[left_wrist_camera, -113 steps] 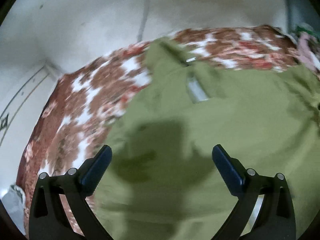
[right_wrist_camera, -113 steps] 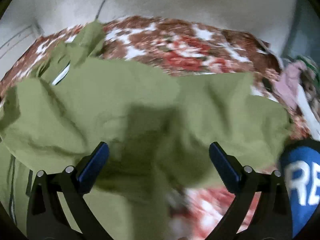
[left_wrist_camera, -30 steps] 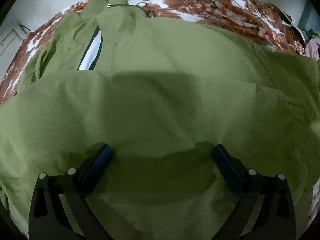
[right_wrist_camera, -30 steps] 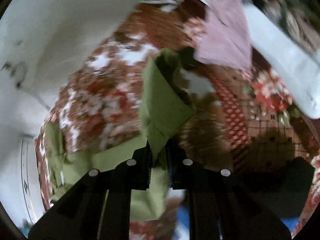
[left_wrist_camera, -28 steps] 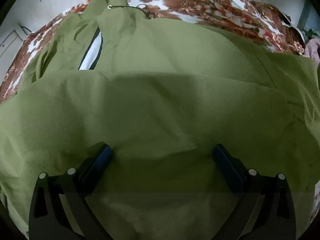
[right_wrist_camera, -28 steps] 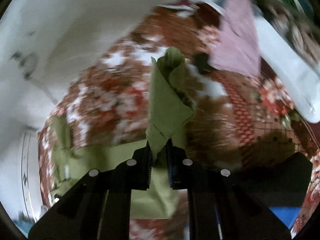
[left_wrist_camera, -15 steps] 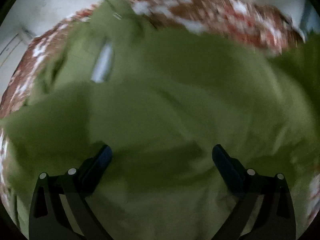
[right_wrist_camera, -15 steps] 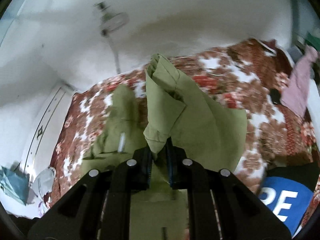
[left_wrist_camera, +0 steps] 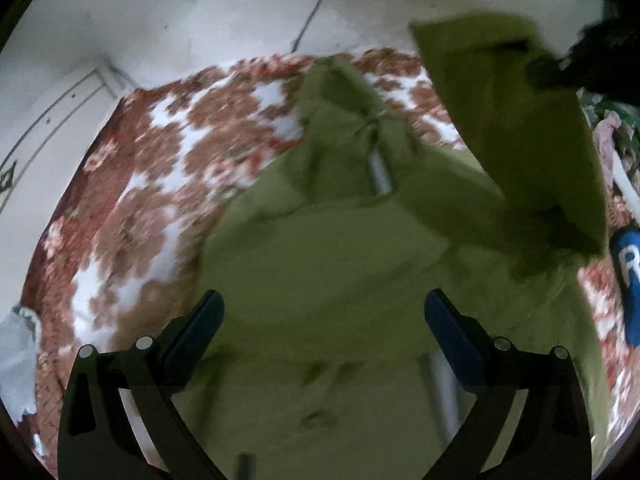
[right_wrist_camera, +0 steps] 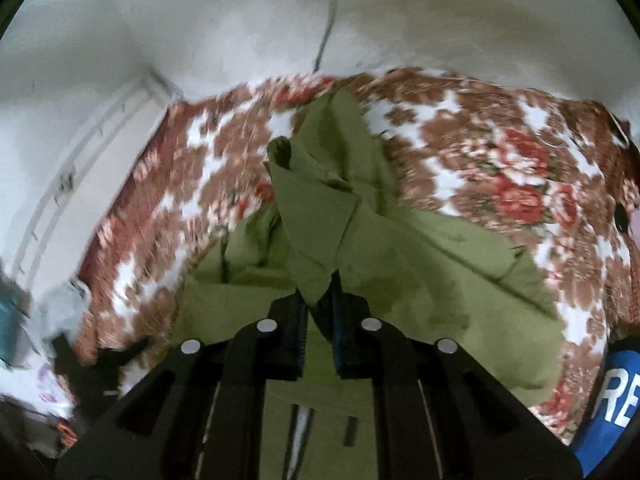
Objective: Fold large clothes
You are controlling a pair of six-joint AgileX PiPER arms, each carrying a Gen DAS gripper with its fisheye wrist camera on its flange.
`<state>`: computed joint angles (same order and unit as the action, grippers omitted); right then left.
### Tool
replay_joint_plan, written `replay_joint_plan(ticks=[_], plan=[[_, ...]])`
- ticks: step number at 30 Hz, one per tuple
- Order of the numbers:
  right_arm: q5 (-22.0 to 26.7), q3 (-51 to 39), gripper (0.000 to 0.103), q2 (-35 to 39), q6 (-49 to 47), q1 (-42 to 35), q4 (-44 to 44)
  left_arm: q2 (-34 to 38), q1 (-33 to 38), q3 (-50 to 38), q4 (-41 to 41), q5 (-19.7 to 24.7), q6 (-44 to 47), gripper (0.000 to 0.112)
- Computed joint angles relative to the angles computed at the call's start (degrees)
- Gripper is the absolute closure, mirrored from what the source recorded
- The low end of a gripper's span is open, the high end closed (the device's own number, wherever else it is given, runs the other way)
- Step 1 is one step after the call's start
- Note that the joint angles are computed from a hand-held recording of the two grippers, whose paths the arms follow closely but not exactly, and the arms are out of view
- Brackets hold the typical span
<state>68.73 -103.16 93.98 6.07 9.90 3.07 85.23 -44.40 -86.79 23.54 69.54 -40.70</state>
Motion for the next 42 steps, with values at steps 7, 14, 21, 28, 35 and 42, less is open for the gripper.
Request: replay_joint_plan(ticks=[7,14,21,28,35,42], plan=[[-17.1,15.5,0.093,7.4,21.0,19.2,-17.0,-17.7,12.5,21.9,-4.1,-2.6,4.2,0.015],[-24.4,21.6,0.085,14.6,37.4,27.9,-28.1,-27.2,23.9,31.3,-11.8,-4.0,14.3,0.015],[-31.5,28.8,0.005,11.2,32.1,27.2,-17.9,-27.4,22.0,31.8,-12.0,-4.0,12.3,0.015],[-23.5,31.1,0.005,-10.5,13.5,14.2,-1.5,-19.4,11.9,15.9,-6.2,-1.2,2.5,0.015],[-23.7,28.4,0.005,-6.7,-2.5,-12.2,-13.6,9.3,3.0,-10.5,-7.6,-3.8,3.0,0.014],[-32.7,33.6,0.005,3.7,-6.7,-23.4,-17.6,26.2,4.5,-12.3,-4.4,-5.4,3.8,0.015]])
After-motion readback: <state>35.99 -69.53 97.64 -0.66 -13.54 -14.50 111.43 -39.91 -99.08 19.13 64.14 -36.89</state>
